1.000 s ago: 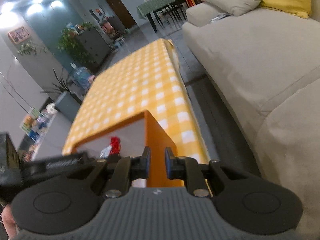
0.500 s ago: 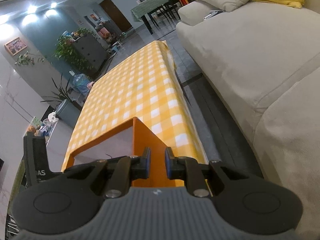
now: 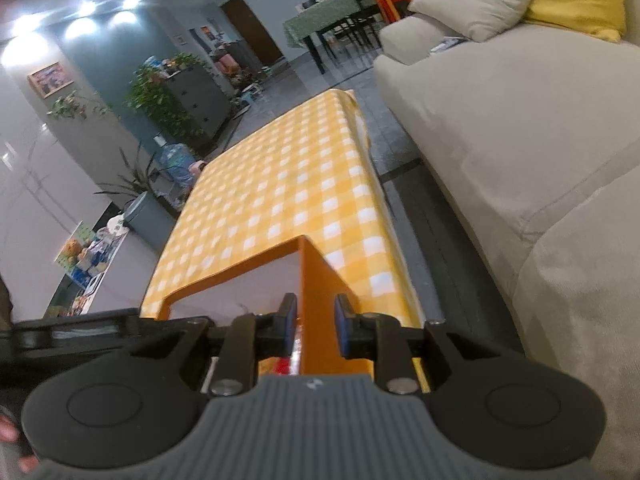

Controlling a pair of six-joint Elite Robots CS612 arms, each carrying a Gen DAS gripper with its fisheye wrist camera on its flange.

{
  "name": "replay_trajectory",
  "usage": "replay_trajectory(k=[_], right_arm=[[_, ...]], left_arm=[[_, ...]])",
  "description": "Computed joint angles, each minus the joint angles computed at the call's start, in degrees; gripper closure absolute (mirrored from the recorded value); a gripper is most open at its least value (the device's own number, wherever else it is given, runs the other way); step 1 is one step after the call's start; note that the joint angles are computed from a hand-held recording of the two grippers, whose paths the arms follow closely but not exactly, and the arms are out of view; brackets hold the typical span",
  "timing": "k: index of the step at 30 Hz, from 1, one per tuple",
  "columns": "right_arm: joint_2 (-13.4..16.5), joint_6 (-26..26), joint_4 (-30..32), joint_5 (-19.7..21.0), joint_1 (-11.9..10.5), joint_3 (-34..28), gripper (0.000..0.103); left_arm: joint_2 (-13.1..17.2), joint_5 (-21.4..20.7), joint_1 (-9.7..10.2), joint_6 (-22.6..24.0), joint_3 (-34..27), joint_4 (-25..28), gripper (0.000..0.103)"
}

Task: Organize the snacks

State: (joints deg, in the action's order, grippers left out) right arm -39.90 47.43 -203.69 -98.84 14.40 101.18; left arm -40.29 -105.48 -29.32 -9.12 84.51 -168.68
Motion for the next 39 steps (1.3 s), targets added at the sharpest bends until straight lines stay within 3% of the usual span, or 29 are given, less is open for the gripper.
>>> replay_trajectory(k=[4,8,13,16,22,26,29,33,36,38,39], right_arm=[[-0.37,-2.26,1.07,-0.89,1.2,-1.0,0.083],[0.26,-3.62,-2.29,1.45,1.84,-2.19,0.082],[0.57,-6.4,-2.9,2.68,3.32,-4.47,0.079],[0.6,-8.48,-0.49,1.73,4.76,-6.4,0.074],[1.58,-12.72,3.94,4.27,7.41,-11.13,0.074],[2.93,-16.07,8.22,1.97,9.97,-15.2,0.074],[5.02,-18.76,10.13,0.69,11.78,-19.32,0.074],[9.78,-22.5,9.98,-4.68,14.81,-26.35,0.074],[13.75,-21.31,11.89,-5.26,15.7,-32.22,0.074],[16.61,-23.33,13.69,-5.78,16.03,-36.39,0.052],[17.83,-24.71,15.75,-7.06,16.29,-38.45,0.048]], left_arm=[[-2.74,1.11,0.81,0.76,3.31,-3.02,0.017],[-5.35,3.51,1.6,2.97,5.83,-3.03,0.017],[-7.71,9.96,2.92,2.07,9.3,-5.57,0.016],[-7.92,12.45,4.16,0.59,10.18,-6.64,0.016],[-6.25,14.74,7.86,-5.09,9.62,-7.23,0.016],[-4.33,14.68,10.51,-7.68,7.98,-5.34,0.016],[-2.96,12.81,12.48,-8.85,6.94,-4.48,0.016],[-1.29,10.03,14.77,-8.2,5.85,-3.56,0.016],[-0.07,9.16,16.03,-9.89,4.49,-1.24,0.016],[0.58,8.93,16.65,-11.49,3.55,0.46,0.016],[0.94,8.85,16.92,-12.01,2.92,1.56,0.016]])
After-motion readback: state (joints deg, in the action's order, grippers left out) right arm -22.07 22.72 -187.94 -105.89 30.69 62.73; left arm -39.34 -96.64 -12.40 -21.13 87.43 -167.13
